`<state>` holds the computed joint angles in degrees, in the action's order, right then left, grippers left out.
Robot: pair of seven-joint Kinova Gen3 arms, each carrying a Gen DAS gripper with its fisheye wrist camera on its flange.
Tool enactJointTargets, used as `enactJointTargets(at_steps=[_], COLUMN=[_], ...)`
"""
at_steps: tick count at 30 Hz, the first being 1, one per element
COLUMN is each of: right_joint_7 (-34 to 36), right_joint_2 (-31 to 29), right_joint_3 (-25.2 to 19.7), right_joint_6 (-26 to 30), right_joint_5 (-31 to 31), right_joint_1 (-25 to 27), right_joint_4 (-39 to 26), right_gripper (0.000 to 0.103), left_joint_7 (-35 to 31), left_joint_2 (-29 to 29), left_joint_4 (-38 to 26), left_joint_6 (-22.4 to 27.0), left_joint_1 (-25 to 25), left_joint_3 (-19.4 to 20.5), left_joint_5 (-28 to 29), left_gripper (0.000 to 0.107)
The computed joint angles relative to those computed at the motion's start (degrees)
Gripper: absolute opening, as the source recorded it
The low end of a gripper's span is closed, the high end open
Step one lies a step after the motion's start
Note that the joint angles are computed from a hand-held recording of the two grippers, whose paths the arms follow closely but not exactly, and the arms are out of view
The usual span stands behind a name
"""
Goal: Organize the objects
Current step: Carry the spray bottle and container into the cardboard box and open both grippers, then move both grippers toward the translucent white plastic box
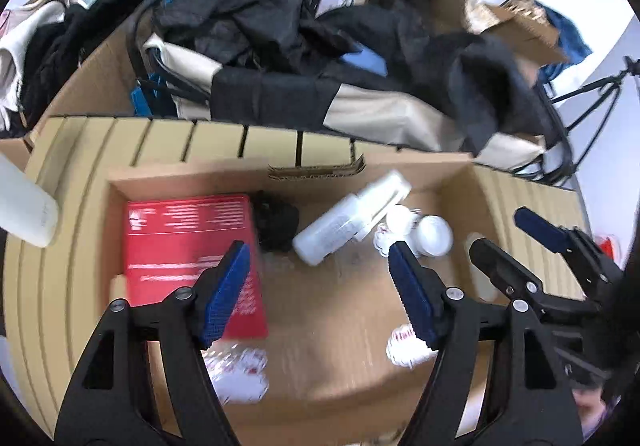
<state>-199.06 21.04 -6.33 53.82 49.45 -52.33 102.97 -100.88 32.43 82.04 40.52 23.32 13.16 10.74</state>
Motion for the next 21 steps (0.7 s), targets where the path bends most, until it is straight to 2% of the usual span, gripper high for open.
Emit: enactJointTargets(at_steps=[2, 4, 5, 9, 12, 17, 19, 21], right_joint_7=[2.1, 6.1, 8.1, 10.8, 10.8, 9.2, 7.3, 3.6], right_joint_2=[-1.1, -2.9, -3.7, -5.5, -6.2, -5.5, -4.6, -3.7], right_joint_3=[-2.4, -2.3, -2.7, -4.5, -6.0, -8.0, -8.5, -9.1], right_joint_6=[1.8, 3.9, 5.9, 13.1, 17.6, 25.3, 28.8, 31.2], right_joint_5=[-1.0, -3.7, -5.1, -7.7, -8.4, -7.2, -6.4, -4.8], right_joint_1=[1.4, 0.0, -0.4, -2.4, -4.5, -9.9, -13.1, -16.9], right_joint_4=[-1.3, -2.6, -3.8, -7.8, -10.7, -15.6, -17.6, -18.2], right_gripper=[0.078, 0.078, 0.078, 0.078, 0.078, 0.078, 0.078, 0.08], left_joint_7=[-2.3, -5.0, -5.3, -5.0, -6.8, -8.3, -7.2, -9.6], left_joint_2=[-3.9, -7.8, -9.5, -14.4, -18.7, -27.4, -32.6, -37.8], left_joint_4=[2.6, 5.3, 6.0, 8.3, 10.4, 16.3, 21.4, 26.7], left_joint_6=[-0.7, -1.5, -0.9, 1.3, 3.9, 3.2, -0.1, -1.9], left_joint_1=[-1.4, -2.2, -1.8, -2.4, -5.8, -7.2, -5.0, -1.8], left_joint_3=[0.6, 0.3, -0.5, -2.4, -1.9, -1.9, -4.2, -8.6], left_joint_5=[-0.1, -1.3, -2.7, -4.6, -1.0, 0.3, -0.3, 2.3], left_gripper=[0.08, 0.092, 0.094, 0.094, 0.094, 0.094, 0.094, 0.099])
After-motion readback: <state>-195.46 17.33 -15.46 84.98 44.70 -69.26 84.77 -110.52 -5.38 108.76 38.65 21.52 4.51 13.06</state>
